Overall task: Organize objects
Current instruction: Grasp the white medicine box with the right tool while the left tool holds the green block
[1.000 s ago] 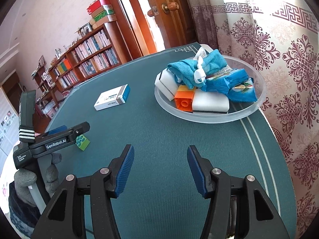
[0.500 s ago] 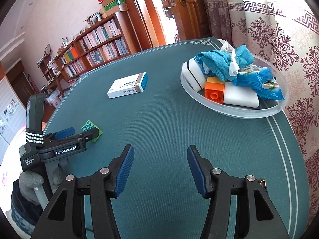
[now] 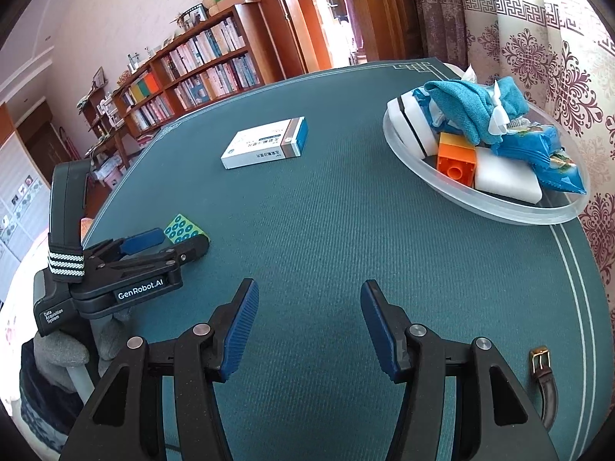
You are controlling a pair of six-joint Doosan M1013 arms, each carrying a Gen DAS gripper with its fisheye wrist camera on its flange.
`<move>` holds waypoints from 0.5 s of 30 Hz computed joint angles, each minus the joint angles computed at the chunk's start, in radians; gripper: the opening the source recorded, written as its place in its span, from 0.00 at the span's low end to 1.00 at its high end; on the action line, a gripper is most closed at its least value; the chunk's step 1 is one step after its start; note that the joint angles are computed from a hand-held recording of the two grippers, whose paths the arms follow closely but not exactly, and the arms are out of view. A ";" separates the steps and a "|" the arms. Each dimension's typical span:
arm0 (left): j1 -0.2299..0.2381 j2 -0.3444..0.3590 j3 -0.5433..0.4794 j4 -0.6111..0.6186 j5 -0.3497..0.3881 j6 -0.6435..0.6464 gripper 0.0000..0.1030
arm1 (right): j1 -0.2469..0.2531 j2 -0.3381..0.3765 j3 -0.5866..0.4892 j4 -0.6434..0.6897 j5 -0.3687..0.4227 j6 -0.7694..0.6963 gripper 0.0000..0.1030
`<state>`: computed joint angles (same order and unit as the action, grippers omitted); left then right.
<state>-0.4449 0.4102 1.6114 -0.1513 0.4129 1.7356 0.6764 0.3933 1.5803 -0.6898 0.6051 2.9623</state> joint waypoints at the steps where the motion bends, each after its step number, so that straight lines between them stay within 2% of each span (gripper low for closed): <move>1: 0.002 -0.001 0.003 -0.014 -0.004 0.012 0.64 | -0.001 0.004 -0.007 0.009 0.002 -0.013 0.55; 4: 0.011 -0.004 0.007 -0.063 -0.020 0.034 0.64 | -0.003 0.021 -0.034 0.027 0.012 -0.053 0.55; 8: 0.021 -0.013 0.021 -0.088 -0.061 0.002 0.64 | -0.009 0.045 -0.074 0.052 0.020 -0.109 0.55; 10: 0.022 -0.017 0.029 -0.056 -0.082 -0.052 0.64 | -0.013 0.058 -0.098 0.061 0.025 -0.131 0.55; 15: 0.009 -0.025 0.045 0.150 -0.130 -0.277 0.64 | -0.028 0.098 -0.164 0.091 0.029 -0.185 0.58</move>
<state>-0.4357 0.3848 1.6569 -0.0016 0.2824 1.4583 0.6486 0.4908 1.4164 -0.5990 0.6340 2.7775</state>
